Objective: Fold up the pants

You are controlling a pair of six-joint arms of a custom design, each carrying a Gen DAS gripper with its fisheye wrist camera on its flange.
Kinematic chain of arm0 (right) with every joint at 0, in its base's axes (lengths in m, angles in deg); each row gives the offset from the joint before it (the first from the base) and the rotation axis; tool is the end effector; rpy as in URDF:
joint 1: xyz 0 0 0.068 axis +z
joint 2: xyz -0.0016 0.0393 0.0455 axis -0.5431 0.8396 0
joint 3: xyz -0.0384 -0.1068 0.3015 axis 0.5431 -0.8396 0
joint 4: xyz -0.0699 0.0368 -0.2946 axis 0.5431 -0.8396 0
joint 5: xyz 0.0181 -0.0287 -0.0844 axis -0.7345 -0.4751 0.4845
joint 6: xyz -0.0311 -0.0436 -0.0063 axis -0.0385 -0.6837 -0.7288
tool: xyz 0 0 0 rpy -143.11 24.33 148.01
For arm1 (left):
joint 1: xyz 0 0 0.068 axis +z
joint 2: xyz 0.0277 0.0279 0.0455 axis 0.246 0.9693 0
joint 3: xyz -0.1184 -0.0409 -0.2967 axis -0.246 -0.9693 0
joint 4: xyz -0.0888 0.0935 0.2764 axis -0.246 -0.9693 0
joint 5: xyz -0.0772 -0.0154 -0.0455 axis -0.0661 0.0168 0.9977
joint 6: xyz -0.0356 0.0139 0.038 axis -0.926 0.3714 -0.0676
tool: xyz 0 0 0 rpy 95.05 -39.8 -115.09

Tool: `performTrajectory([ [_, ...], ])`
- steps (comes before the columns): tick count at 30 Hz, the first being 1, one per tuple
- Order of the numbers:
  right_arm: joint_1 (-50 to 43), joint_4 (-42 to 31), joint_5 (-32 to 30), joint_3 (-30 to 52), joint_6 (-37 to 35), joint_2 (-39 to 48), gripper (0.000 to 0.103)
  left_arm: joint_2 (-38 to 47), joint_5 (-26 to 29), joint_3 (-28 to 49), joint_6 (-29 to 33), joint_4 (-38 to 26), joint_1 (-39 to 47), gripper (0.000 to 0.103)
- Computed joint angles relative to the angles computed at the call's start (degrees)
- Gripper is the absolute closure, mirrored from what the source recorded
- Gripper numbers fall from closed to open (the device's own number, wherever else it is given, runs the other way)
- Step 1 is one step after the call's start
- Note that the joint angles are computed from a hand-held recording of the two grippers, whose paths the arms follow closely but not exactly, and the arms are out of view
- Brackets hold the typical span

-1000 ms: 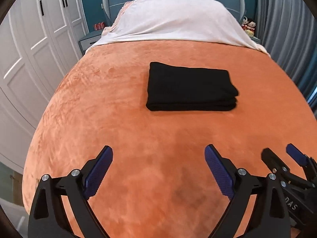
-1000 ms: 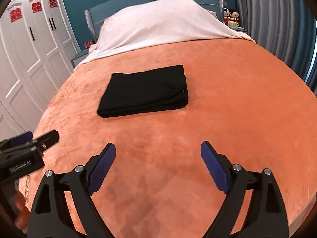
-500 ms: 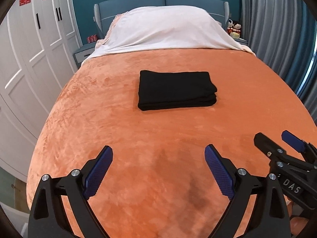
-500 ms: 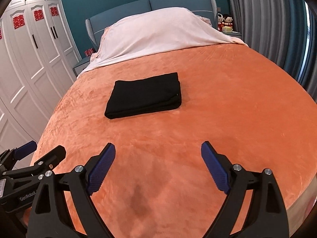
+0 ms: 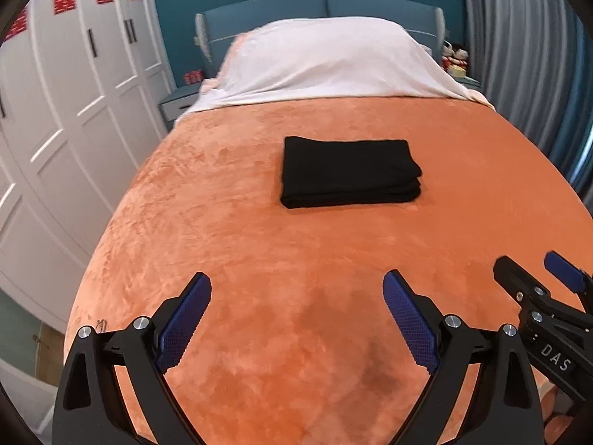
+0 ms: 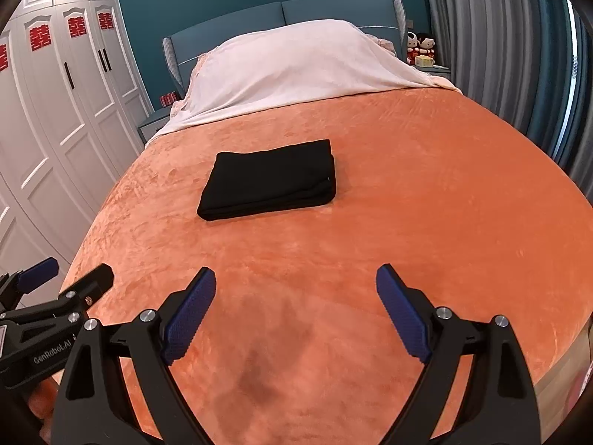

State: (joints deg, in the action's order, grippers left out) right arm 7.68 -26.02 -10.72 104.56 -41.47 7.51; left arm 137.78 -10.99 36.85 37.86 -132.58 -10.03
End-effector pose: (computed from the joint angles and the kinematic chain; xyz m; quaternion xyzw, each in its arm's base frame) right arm 0.2662 0.2097 0.3427 0.0710 0.9149 0.0881 0.3874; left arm 0.2417 -0.0966 0.3763 0.0459 0.9267 0.0389 0.3709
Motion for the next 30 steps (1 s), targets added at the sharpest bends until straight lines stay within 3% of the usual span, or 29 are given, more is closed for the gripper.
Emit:
performTrajectory([
  [4, 0.21, -0.24, -0.31, -0.14, 0.02, -0.40, 0.017, -0.21, 3.11, 0.08, 1.00, -0.16, 1.24, 0.011],
  [15, 1.29, -0.39, 0.03, -0.51, 0.77, -0.67, 0.017, -1.87, 0.61, -0.61, 1.61, -0.15, -0.28, 0.011],
  [20, 1.60, -0.59, 0.19, -0.60, 0.77, -0.99, 0.017, -3.48, -3.41, -1.38, 2.40, 0.67, -2.99, 0.011],
  [30, 2.10, -0.74, 0.81, -0.73, 1.27, -1.20, 0.017, -3.66, -2.50, -0.82, 1.91, -0.57, -2.78, 0.011],
])
